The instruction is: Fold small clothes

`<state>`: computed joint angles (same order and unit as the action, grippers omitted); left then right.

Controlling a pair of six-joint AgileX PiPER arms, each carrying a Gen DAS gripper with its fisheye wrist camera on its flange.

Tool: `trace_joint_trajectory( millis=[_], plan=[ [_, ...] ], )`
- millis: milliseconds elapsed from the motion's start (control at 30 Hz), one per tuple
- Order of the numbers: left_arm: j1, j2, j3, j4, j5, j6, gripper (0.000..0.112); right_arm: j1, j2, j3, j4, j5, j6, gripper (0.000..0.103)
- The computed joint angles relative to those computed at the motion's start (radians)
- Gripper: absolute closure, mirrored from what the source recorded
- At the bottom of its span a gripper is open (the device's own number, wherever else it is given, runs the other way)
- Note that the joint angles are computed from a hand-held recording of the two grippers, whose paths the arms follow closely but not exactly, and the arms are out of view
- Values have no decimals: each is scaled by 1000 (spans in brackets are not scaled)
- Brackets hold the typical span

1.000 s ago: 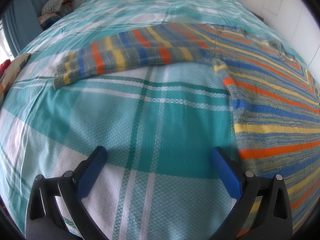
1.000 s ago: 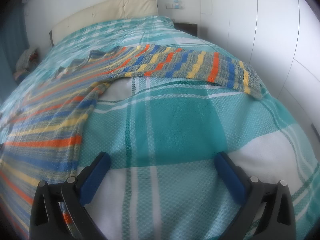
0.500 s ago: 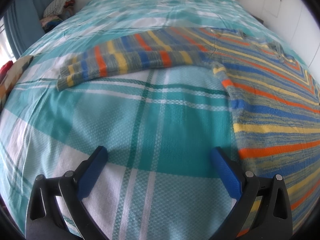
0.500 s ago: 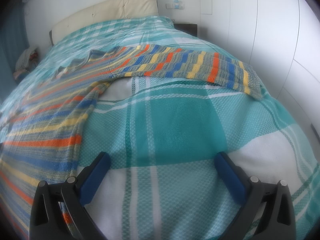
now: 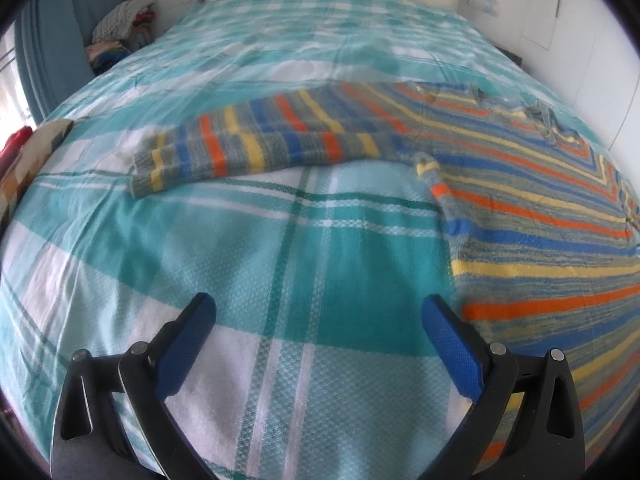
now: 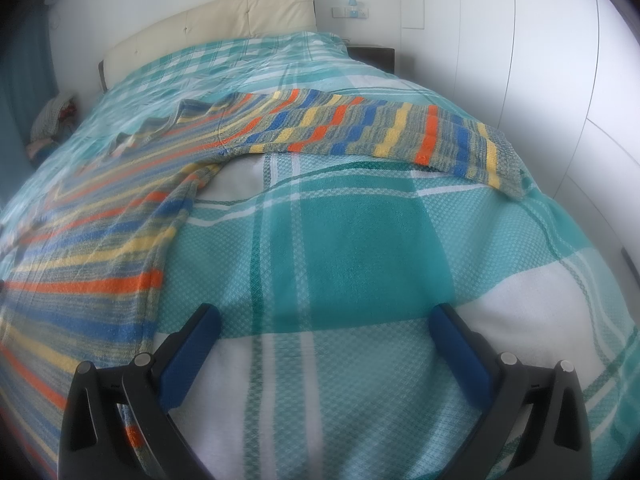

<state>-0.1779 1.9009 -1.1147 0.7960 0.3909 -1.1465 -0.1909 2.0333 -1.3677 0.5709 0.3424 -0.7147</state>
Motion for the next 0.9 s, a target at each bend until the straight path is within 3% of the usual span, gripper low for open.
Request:
trace_joint_trajectory(
  millis=[167,667,733,833,900],
  plan=[
    [-31,-24,18,168,9,-148,10,0,0,0,-1,0,1,0],
    [2,-53,43,189,-31,-220,10,0,-1,-8,-26,16,23,0],
    [-10,-46,40,233,-9,-257,10,-18,7,-59,-42,107,34,0],
    [-21,-38,37,256,15,-273,10,-120,31,-168,171,330,-99,1],
    [-18,-37,35,248,6,-267,10,-204,86,-294,271,491,-87,1]
  ],
)
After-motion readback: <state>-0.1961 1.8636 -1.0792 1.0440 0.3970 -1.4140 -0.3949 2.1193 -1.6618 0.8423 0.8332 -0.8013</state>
